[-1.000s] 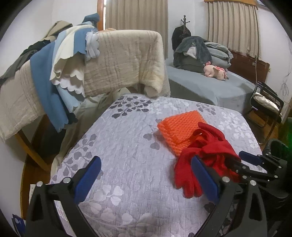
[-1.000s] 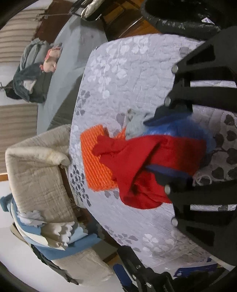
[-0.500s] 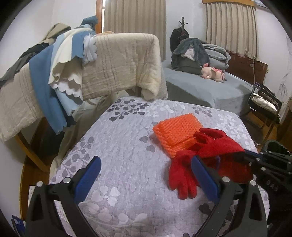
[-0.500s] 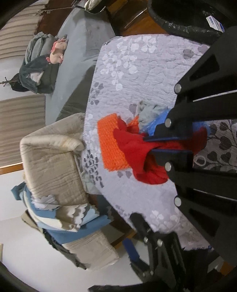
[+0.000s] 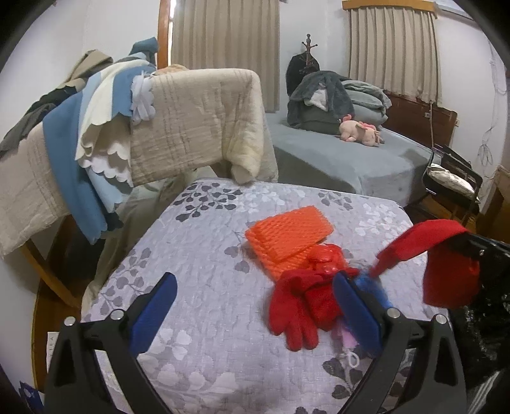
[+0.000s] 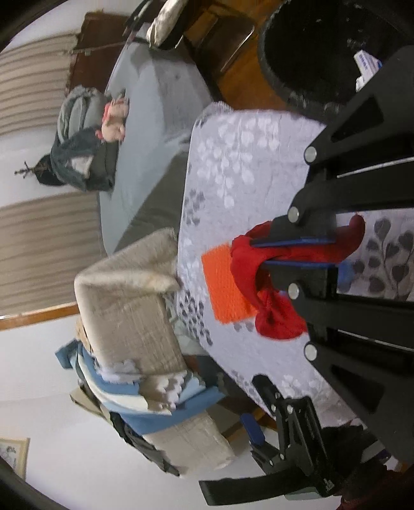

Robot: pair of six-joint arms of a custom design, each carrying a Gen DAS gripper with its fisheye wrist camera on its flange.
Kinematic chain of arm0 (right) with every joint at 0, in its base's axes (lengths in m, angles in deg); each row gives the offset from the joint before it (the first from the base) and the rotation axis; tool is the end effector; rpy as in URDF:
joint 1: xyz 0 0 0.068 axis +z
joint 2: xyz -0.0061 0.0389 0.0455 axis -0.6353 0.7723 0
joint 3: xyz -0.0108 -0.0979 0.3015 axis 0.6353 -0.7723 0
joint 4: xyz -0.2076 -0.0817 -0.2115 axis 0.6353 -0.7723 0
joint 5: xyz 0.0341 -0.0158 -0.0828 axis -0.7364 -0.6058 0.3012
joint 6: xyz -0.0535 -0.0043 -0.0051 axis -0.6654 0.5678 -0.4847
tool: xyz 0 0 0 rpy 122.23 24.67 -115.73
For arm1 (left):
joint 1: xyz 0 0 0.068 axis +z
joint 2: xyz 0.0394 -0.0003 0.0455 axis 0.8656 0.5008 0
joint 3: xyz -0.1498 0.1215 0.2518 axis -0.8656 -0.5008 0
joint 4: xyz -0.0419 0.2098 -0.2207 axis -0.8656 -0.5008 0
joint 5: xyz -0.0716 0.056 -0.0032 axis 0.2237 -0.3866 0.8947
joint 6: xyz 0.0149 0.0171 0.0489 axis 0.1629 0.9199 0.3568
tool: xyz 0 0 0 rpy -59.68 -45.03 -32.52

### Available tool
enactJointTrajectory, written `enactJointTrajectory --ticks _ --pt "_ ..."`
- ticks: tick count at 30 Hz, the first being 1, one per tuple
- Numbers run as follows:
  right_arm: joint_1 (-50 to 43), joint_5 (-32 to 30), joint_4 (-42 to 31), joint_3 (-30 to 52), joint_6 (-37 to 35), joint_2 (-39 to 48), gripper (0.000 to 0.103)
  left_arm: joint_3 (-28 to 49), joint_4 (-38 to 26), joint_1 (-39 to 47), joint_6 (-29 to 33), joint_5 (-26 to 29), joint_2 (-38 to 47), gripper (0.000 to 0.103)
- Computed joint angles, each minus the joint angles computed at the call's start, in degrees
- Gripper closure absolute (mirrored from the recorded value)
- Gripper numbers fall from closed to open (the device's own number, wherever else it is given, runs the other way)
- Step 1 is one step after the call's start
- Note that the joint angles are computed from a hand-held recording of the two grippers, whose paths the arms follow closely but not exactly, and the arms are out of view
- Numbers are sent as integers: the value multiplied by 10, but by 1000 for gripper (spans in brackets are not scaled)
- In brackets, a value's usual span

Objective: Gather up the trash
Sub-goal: 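Grasp the other red glove with the left tool while the right tool holds its glove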

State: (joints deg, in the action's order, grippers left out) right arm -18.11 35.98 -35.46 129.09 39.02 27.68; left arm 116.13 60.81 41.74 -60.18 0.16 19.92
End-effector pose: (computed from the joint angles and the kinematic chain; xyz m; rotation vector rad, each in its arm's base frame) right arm 0.3923 0.1685 0.1762 -0.8137 2.1403 0.5756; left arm 0.2387 -0.0560 0.1562 -0.6160 2.1540 0.2842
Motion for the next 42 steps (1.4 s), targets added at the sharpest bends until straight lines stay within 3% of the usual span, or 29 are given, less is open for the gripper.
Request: enactJointTrajectory --ticks 12,19,24,26,29,31,42 --pt "-40 33 -1 9 -3 43 96 40 44 -17 7 30 94 14" --pt "-39 41 -6 18 -10 63 96 72 87 -2 26 64 183 29" --pt "-42 43 -17 30 -8 78 96 91 107 13 34 97 234 51" --pt "-42 43 -19 33 -9 83 96 95 114 15 39 105 248 71" --pt "-44 42 -21 35 -11 86 96 95 122 15 39 114 259 92" --pt "-44 41 -21 35 -12 87 96 94 123 12 40 107 258 98" --pt "-45 27 -17 22 -8 60 96 45 80 -10 28 68 122 100"
